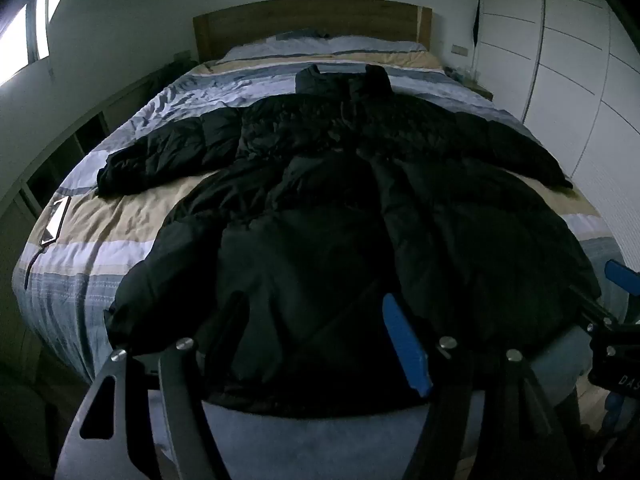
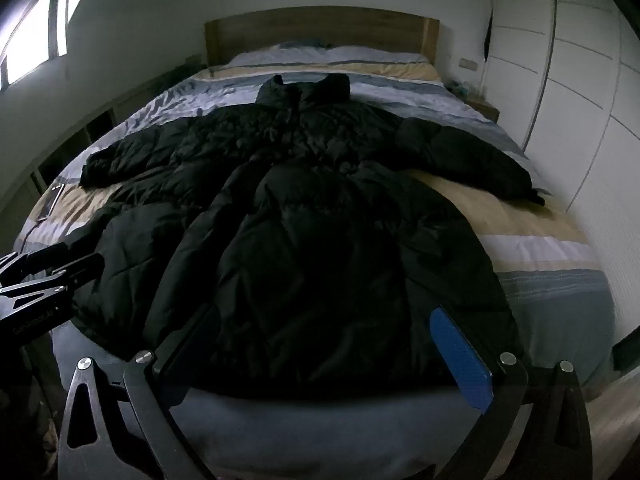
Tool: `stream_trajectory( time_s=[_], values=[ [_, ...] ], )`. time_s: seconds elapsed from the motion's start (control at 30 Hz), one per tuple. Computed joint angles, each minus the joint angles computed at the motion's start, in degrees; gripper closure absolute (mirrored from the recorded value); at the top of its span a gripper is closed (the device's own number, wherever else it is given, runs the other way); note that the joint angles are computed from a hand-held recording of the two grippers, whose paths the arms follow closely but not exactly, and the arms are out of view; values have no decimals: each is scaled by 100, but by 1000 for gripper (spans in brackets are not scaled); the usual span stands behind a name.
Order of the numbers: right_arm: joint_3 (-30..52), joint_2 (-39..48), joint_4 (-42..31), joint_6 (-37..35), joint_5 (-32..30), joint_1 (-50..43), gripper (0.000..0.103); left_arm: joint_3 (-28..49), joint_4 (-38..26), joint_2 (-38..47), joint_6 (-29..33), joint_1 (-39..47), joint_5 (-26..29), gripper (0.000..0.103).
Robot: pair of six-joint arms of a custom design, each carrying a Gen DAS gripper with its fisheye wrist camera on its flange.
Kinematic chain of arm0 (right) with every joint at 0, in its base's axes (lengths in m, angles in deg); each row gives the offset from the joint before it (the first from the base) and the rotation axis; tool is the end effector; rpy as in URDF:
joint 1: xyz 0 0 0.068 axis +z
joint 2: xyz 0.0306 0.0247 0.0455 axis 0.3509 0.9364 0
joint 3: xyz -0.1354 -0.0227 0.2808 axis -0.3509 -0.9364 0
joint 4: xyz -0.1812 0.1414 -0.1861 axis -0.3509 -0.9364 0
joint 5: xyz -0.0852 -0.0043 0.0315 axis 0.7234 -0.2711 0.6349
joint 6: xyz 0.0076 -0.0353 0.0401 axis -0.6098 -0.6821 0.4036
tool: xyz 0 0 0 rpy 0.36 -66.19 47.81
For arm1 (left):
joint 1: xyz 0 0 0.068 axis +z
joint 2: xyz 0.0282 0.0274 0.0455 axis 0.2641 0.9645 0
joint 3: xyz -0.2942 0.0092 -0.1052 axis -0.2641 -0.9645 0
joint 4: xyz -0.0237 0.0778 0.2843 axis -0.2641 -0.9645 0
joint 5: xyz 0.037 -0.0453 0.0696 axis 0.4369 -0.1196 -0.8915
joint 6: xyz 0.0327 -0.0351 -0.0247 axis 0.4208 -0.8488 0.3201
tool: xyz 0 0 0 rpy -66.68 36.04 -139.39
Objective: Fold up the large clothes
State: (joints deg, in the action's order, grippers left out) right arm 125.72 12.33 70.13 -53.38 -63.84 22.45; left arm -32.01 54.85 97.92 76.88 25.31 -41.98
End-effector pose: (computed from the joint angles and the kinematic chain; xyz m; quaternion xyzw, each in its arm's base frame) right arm 0.2960 0.0132 0.2056 -0.0931 0.9251 0.0255 0.3672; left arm 0.2704 0.0456 0.1806 -0.0271 0.9333 0.0235 0.3572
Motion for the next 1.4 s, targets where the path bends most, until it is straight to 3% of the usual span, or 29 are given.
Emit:
stream_trajectory(
  time_s=[1.4],
  values=[
    [-1,-82,-26,-93,55,97,0,-137,69,-15,-79,-204,-161,35]
  ],
)
